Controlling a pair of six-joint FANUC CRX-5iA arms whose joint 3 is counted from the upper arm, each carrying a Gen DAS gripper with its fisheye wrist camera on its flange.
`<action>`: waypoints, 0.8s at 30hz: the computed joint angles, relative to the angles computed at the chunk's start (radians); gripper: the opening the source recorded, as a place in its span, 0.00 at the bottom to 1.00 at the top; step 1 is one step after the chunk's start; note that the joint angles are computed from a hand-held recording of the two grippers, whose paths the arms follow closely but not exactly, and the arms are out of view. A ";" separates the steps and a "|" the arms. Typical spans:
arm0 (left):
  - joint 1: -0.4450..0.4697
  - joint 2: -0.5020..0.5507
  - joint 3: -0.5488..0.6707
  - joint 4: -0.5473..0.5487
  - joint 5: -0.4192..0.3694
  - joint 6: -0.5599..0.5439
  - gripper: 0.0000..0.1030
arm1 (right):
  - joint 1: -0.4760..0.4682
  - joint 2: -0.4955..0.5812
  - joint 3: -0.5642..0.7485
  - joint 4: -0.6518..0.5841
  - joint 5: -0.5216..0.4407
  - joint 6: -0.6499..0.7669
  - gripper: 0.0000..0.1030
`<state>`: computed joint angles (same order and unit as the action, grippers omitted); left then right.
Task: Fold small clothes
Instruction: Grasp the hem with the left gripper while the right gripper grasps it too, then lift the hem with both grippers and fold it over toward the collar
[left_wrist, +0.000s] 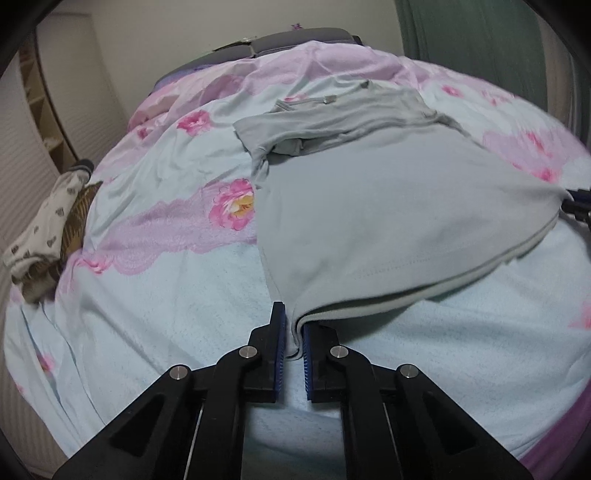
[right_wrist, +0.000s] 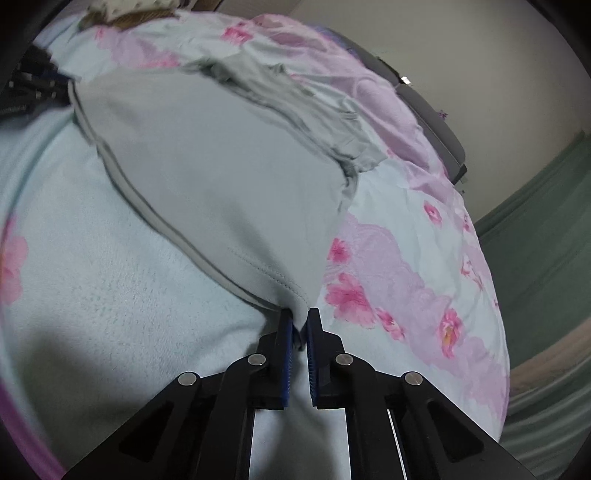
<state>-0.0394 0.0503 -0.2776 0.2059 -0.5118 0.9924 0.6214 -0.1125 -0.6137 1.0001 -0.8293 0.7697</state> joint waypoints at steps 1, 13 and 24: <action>0.000 -0.003 0.000 0.004 0.003 -0.002 0.09 | -0.004 -0.005 0.005 -0.011 0.004 0.000 0.07; 0.002 -0.017 0.025 0.114 0.077 -0.053 0.08 | -0.068 -0.023 0.098 -0.101 0.071 -0.001 0.07; -0.014 0.110 0.221 0.178 0.119 -0.057 0.08 | -0.173 0.082 0.278 -0.135 0.140 0.003 0.07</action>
<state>-0.0538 0.1600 -0.0565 0.3840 -0.3929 0.9358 0.4482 -0.0304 -0.3358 0.8656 -0.6889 0.7728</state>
